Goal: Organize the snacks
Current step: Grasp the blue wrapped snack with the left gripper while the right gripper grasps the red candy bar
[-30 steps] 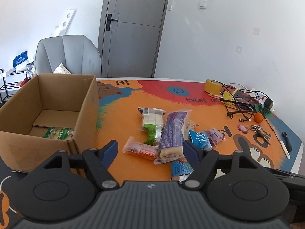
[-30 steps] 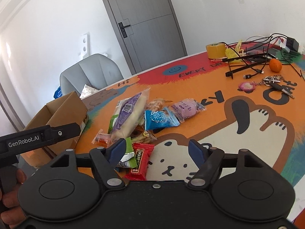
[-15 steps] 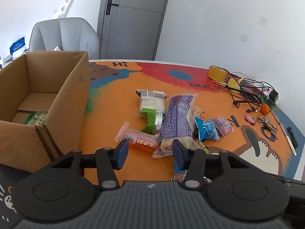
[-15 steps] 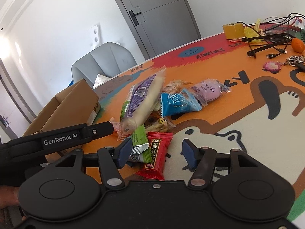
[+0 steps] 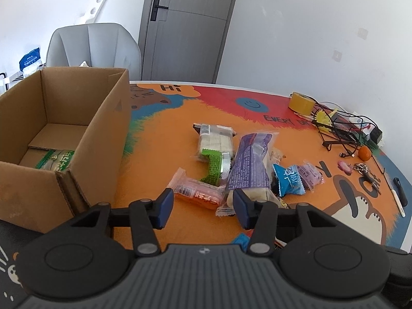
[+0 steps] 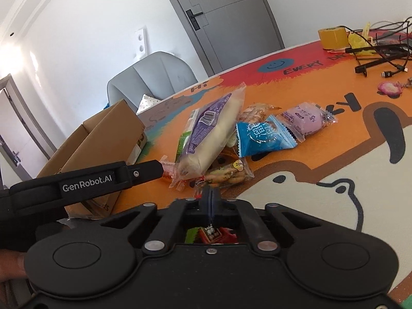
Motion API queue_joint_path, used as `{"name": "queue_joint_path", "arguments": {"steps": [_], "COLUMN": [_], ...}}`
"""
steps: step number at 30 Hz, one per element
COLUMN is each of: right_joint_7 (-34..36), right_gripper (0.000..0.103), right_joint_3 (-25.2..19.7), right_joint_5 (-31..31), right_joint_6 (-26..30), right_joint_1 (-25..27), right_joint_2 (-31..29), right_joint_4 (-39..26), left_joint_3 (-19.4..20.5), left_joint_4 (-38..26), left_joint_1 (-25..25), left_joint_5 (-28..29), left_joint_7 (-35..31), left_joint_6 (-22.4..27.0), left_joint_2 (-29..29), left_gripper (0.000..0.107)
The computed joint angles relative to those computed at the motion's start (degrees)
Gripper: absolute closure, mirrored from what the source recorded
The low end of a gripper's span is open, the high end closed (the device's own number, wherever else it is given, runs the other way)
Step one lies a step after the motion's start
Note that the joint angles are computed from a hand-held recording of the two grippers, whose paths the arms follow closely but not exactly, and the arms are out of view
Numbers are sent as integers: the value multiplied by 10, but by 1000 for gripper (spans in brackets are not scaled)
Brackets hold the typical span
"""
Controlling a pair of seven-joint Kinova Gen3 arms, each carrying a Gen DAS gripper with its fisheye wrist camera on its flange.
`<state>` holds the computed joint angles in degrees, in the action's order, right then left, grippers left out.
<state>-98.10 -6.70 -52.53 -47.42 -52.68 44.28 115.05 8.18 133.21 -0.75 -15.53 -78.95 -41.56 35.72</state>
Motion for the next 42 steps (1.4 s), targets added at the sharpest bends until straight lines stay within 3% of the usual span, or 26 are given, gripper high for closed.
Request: {"name": "queue_joint_path", "arguments": {"steps": [5, 8, 12, 16, 19, 21, 24, 26, 32, 42], "right_joint_7": [-41, -16, -4, 14, 29, 39, 49, 34, 43, 105], "right_gripper": [102, 101, 70, 69, 61, 62, 79, 79, 79, 77], "right_joint_3": [-8, -5, -7, -2, 4, 9, 17, -3, 5, -12], "right_joint_5": [10, -13, -5, 7, 8, 1, -17, -7, -70, -154], "right_joint_6": [-47, -39, -12, 22, 30, 30, 34, 21, 6, -7], "right_joint_1": [-5, -11, -2, 2, -5, -11, -19, -1, -25, -33], "right_joint_2": [-6, -11, -9, -7, -5, -4, -5, -7, -14, -20], "right_joint_4": [34, 33, 21, 5, -1, -3, -3, 7, 20, 14], "left_joint_3": [-15, -20, -18, -13, -6, -1, 8, 12, 12, -3], "left_joint_4": [-12, -25, -24, -15, -10, -4, 7, 14, 31, 40], "left_joint_1": [29, 41, 38, 25, 11, 2, -16, -22, -10, 25], "left_joint_5": [40, 58, 59, 47, 31, 19, -8, -19, -27, 9], "left_joint_7": [-19, -28, -31, -30, -21, -13, -3, 2, -3, -37], "left_joint_6": [-3, 8, 8, 6, 10, 16, 18, 17, 2, 18], "left_joint_2": [9, 14, 15, 12, 9, 5, 1, -2, -3, 1], "left_gripper": [55, 55, 55, 55, 55, 55, 55, 55, 54, 54]}}
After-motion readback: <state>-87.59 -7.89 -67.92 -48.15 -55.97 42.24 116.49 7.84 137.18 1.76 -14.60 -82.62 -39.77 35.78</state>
